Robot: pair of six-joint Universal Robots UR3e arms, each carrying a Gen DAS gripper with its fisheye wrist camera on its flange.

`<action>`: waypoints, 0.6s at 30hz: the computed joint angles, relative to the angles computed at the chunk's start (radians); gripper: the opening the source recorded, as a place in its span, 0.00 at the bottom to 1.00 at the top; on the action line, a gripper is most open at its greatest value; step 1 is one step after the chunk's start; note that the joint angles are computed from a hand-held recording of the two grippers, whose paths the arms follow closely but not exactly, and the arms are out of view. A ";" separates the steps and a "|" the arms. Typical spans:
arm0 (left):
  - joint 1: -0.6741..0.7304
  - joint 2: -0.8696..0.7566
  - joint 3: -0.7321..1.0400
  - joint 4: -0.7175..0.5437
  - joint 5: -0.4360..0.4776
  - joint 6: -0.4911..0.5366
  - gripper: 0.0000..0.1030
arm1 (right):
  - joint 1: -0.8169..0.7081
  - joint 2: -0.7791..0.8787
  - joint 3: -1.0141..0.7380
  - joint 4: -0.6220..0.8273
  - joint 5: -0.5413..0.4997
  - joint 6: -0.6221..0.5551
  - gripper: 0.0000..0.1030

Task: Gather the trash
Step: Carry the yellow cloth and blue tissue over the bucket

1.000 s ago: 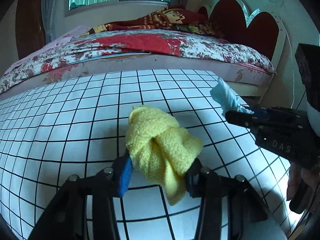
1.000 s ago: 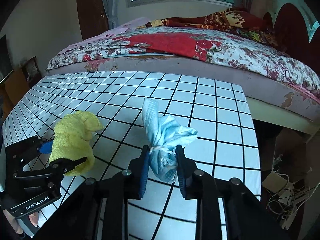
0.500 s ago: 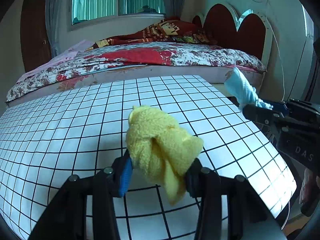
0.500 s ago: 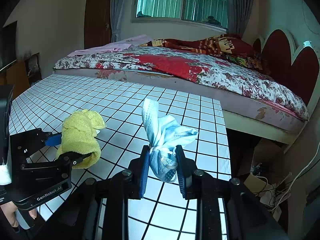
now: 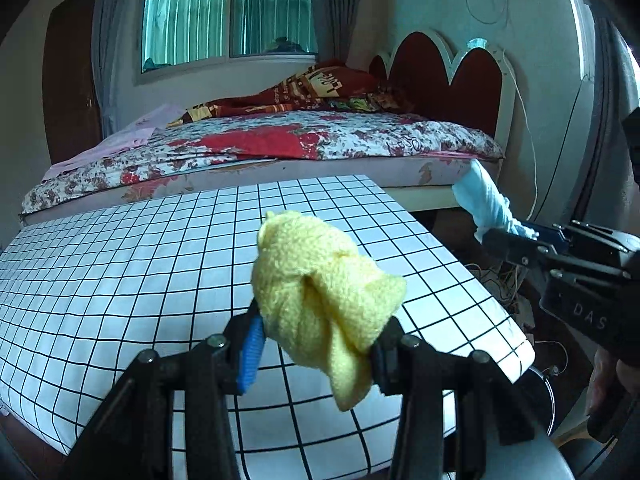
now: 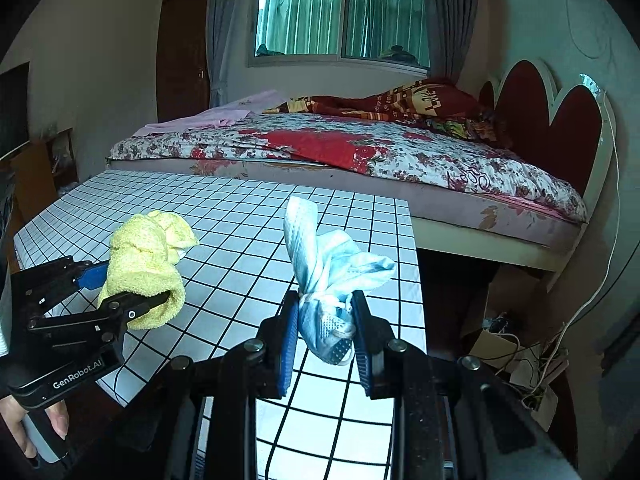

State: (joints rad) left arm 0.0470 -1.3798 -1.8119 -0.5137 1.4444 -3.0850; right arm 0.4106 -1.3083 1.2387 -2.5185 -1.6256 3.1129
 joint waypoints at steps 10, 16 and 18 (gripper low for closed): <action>-0.126 0.040 -0.030 0.054 0.054 -0.027 0.43 | -0.032 -0.244 0.297 -0.110 -0.023 0.024 0.26; -0.231 0.017 -0.043 0.092 0.084 -0.037 0.43 | -0.086 -0.380 0.461 -0.129 -0.018 0.030 0.26; -0.259 -0.003 -0.027 0.099 0.089 -0.047 0.43 | -0.115 -0.435 0.515 -0.125 -0.009 0.026 0.26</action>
